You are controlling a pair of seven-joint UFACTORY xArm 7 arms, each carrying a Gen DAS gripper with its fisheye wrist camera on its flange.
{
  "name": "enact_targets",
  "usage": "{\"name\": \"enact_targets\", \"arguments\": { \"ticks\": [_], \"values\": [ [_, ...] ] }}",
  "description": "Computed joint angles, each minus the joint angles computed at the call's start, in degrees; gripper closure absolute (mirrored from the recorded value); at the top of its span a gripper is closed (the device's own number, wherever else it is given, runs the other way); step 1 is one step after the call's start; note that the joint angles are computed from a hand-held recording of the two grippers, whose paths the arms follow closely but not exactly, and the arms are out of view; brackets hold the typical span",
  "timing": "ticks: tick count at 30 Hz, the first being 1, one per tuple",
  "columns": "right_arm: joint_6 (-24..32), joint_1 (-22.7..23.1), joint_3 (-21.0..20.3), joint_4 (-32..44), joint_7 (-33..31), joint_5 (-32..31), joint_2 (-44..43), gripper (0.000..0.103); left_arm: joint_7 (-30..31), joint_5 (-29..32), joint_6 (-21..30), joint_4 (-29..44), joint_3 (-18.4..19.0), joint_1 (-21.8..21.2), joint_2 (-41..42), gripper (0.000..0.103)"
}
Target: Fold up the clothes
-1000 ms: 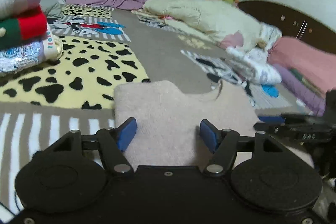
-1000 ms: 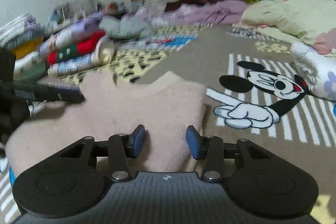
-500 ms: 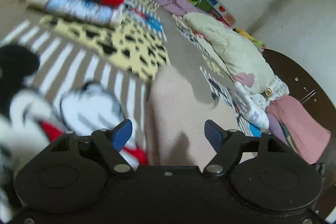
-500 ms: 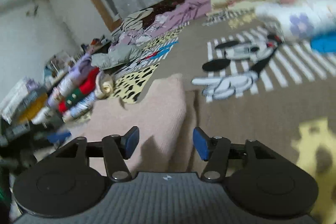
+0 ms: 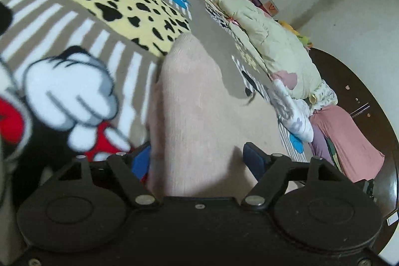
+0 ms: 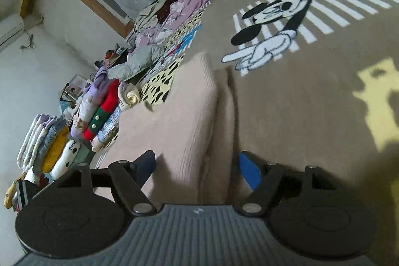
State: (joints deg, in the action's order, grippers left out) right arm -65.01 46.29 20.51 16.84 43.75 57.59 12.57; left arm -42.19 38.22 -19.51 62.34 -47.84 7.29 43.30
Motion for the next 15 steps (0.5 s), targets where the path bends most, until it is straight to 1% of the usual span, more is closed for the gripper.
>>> {"name": "enact_targets", "arguments": {
  "ticks": [2,3,5,6,7,8,10,12,14,15],
  "values": [
    [0.35,-1.58,-1.54,0.48,-0.31,-3.08,0.55,0.030,1.02,0.71,0.95,1.86,-0.46,-0.44,1.59,0.028],
    [0.63,-2.38,-2.21,0.81,-0.64,-4.44,0.83,0.033,1.66,1.23,1.44,2.51,-1.35,0.10,2.85,0.029],
    [1.45,-3.57,-3.03,1.45,-1.57,-6.37,1.18,0.035,3.22,1.41,3.09,3.75,-3.32,1.17,5.02,0.032],
    [1.63,-4.11,-3.33,1.58,-1.65,-7.52,1.32,0.035,4.10,1.17,3.63,4.06,-3.98,1.49,5.68,0.035],
    [1.73,-4.62,-3.55,1.54,-1.54,-8.75,1.31,0.035,4.99,0.90,4.15,4.36,-4.62,1.77,6.33,0.041],
    [1.71,-5.13,-3.77,1.47,-1.29,-10.05,1.37,0.036,5.65,0.03,4.32,4.35,-4.45,1.46,6.04,0.045],
    [0.87,-6.13,-4.14,1.04,0.22,-12.90,1.82,0.043,6.81,-1.84,4.19,4.08,-4.17,0.94,5.41,0.056],
    [-0.14,-7.07,-4.40,0.57,2.23,-15.70,2.30,0.055,7.71,-3.27,3.22,3.20,-5.22,1.81,5.82,0.062],
    [-1.17,-6.92,-4.24,0.85,2.75,-15.26,2.91,0.061,7.98,-4.03,1.83,2.28,-5.85,2.55,5.92,0.066],
    [-2.12,-6.94,-4.18,0.77,3.58,-15.48,3.27,0.064,7.54,-3.82,1.74,1.65,-6.86,3.76,6.15,0.068]
  ]
}}
